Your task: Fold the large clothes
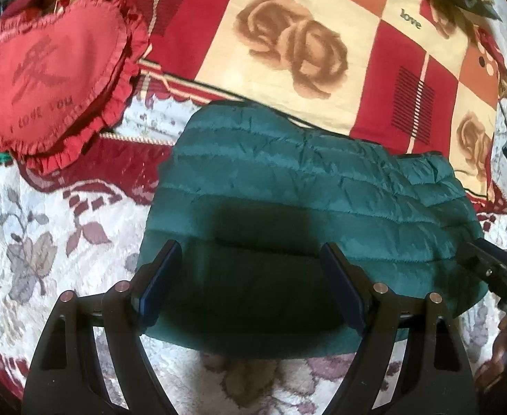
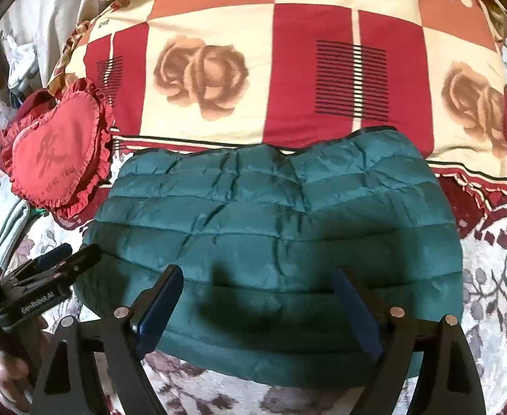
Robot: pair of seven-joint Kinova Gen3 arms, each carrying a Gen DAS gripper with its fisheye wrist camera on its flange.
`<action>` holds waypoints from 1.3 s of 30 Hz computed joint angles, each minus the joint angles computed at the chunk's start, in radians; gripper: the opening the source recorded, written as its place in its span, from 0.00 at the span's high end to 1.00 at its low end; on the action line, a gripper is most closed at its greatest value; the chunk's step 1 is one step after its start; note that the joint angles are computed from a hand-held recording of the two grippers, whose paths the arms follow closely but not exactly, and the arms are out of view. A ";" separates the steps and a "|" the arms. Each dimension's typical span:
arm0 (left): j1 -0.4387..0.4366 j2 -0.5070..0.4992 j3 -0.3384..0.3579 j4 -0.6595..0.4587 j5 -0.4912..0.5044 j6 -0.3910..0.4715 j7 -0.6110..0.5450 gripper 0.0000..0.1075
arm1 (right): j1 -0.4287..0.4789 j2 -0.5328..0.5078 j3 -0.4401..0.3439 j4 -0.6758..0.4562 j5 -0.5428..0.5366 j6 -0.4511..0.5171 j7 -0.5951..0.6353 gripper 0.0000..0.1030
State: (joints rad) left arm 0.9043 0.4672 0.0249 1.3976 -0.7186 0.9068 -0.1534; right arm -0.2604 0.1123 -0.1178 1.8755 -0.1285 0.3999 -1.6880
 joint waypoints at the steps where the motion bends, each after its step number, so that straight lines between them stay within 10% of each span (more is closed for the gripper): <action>1: -0.010 -0.017 -0.012 0.026 0.024 -0.036 -0.001 0.23 | 0.006 -0.002 0.007 0.002 0.003 0.001 -0.001 0.13; 14: -0.260 -0.127 -0.010 0.225 0.361 -0.349 -0.139 0.23 | 0.211 0.065 0.041 -0.048 -0.172 0.053 0.189 0.02; 24: -0.678 -0.085 0.314 0.318 0.757 -0.554 -0.533 0.23 | 0.540 0.265 -0.137 -0.181 -0.536 0.246 0.538 0.00; 32: -0.770 -0.011 0.380 0.305 1.025 -0.596 -0.819 0.08 | 0.503 0.388 -0.071 -0.290 -0.670 0.401 0.668 0.00; 39: -0.588 0.024 0.201 0.215 0.992 -0.552 -0.801 0.05 | 0.460 0.401 -0.040 -0.334 -0.600 0.436 0.626 0.00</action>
